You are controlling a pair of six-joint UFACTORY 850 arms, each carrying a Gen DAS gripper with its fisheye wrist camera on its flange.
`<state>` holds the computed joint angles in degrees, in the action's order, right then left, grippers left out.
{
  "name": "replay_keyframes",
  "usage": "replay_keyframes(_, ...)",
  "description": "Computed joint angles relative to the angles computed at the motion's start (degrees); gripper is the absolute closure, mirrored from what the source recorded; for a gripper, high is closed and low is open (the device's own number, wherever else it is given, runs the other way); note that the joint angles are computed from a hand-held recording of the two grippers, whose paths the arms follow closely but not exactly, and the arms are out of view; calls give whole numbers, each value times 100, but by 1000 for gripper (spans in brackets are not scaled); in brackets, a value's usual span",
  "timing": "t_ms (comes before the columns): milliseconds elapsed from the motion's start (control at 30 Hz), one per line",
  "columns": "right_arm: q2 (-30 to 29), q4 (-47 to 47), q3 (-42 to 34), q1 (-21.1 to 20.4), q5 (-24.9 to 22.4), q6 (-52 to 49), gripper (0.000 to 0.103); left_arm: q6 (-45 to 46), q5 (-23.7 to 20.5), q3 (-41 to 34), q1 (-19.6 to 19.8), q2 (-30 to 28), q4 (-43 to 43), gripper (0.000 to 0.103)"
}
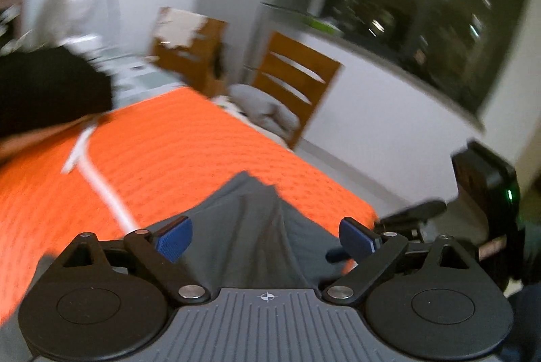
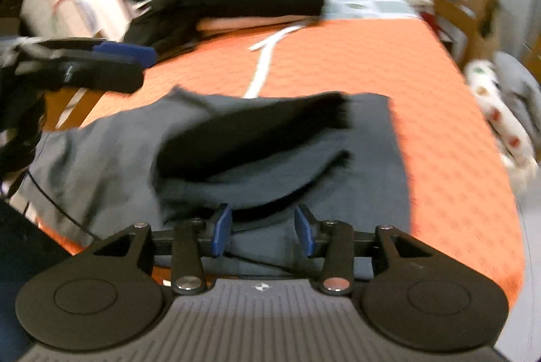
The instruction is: Fold clothes
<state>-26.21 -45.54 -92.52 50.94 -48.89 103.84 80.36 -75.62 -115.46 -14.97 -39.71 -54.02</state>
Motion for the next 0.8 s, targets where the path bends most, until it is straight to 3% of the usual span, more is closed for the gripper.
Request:
replay_keyframes(100,265,-178,404,105,-179,695,56,317,-1,203,-269,129,243,16)
replay_keyframes(233,588,-378,920,249,-410,1637,56,552,379,676,-608,349,540,23)
replay_keyframes(467,969,-646,1650,476,-727,3149,56,603,1221,1496,-1088,715,955,44)
replay_keyframes(800,1197,-872,2269,661,-743,4366,56,-247,3582,2240,-1607,1017,1804,60)
